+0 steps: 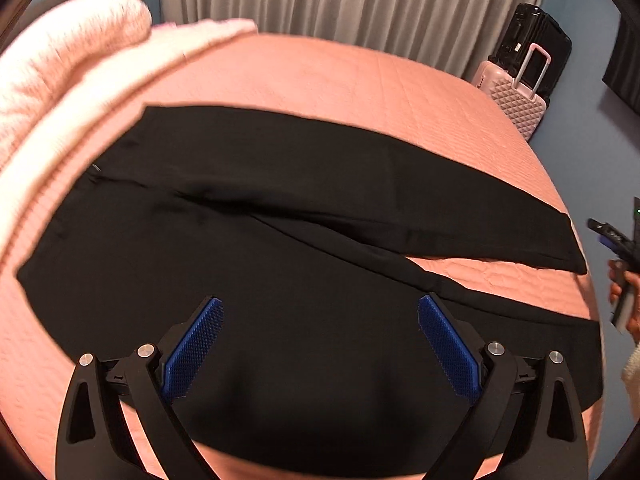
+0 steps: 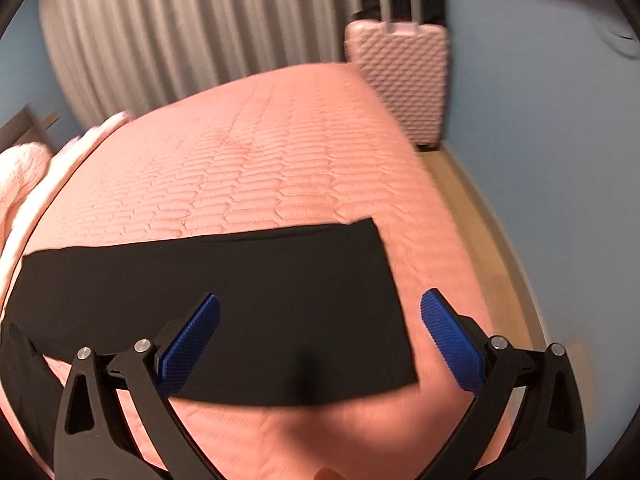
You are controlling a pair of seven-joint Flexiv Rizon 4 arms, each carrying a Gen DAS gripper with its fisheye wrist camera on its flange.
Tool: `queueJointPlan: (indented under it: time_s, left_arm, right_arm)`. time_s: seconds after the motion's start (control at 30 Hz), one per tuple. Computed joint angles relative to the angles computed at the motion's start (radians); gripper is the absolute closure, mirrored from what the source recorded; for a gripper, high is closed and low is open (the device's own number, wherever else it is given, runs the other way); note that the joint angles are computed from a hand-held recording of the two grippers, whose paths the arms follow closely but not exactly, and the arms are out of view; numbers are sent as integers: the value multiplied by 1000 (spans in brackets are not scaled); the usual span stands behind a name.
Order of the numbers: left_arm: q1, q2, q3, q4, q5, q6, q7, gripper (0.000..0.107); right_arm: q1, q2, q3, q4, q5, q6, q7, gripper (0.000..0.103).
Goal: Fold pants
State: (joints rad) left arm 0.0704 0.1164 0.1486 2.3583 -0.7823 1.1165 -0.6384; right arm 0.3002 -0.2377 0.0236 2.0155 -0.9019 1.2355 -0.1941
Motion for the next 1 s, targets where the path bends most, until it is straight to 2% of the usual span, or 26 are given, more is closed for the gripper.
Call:
queueJointPlan:
  time_s: [0.03,0.1,0.17,0.2,0.23,0.27,0.33,0.37,0.43,0.47,0.53,0.57,0.6,0.63,0.67,0.73,0.83,0.87,0.93,1.0]
  left_arm:
    - [-6,-13,-5,0,-18,10,7,10]
    - [-22,-36,-27,14,-18,102,20,10]
    - [-14,-55,-51,24,72,202,0,10]
    - [-34,-64,-44,27,65,234,31,10]
    - [-48,-69,-50,33,37,269,65,10]
    - [-72,-70,-57,41,-38,298,120,10]
    - [-99,-67,-62,38,-143,286,199,10]
    - [-102,-66,-63,37,-144,280,198,10]
    - [-111,-64,-64,32,-180,262,220,10]
    - [-108,-67,-63,23,-187,235,219,10]
    - [-95,-66,-54,7,-198,154,227,10]
    - [-88,-71,-54,0,-197,144,219,10]
    - [-84,-79,-56,-6,-205,150,221,10]
    - [-76,-86,-55,-11,-194,150,213,10]
    - [-60,-98,-52,-23,-154,145,192,10]
    - [-36,-115,-49,-42,-111,158,189,10]
    - [15,-198,-51,-126,-70,243,210,10]
    - [36,-231,-45,-162,-15,268,167,10]
    - [91,-301,-52,-252,22,273,155,10]
    - [117,-422,-3,-400,161,299,55,10]
  right_arm:
    - [-18,-27,14,-21,53,3,-80,5]
    - [-33,-62,21,-57,128,-13,-197,5]
    - [-44,-89,16,-74,183,-4,-268,5]
    - [-56,-103,26,-82,233,1,-309,5]
    - [-85,-126,65,-101,330,5,-393,5]
    - [-97,-137,84,-111,387,4,-442,5]
    - [-126,-175,142,-137,511,45,-581,8]
    - [-107,-176,128,-140,494,27,-590,13]
    - [-33,-169,53,-122,435,30,-568,13]
    - [-26,-167,47,-121,448,39,-567,14]
    - [-11,-153,20,-103,459,66,-545,28]
    - [-15,-143,12,-87,447,84,-525,51]
    - [-40,-141,37,-82,492,117,-552,74]
    - [-83,-145,94,-88,590,149,-616,84]
    - [-100,-149,119,-99,626,144,-641,91]
    - [-71,-146,93,-105,620,117,-639,91]
    - [-14,-135,33,-99,577,109,-594,94]
    - [4,-126,11,-88,552,108,-573,96]
    - [33,-120,-25,-80,499,105,-527,97]
    - [56,-114,-52,-73,447,91,-470,97]
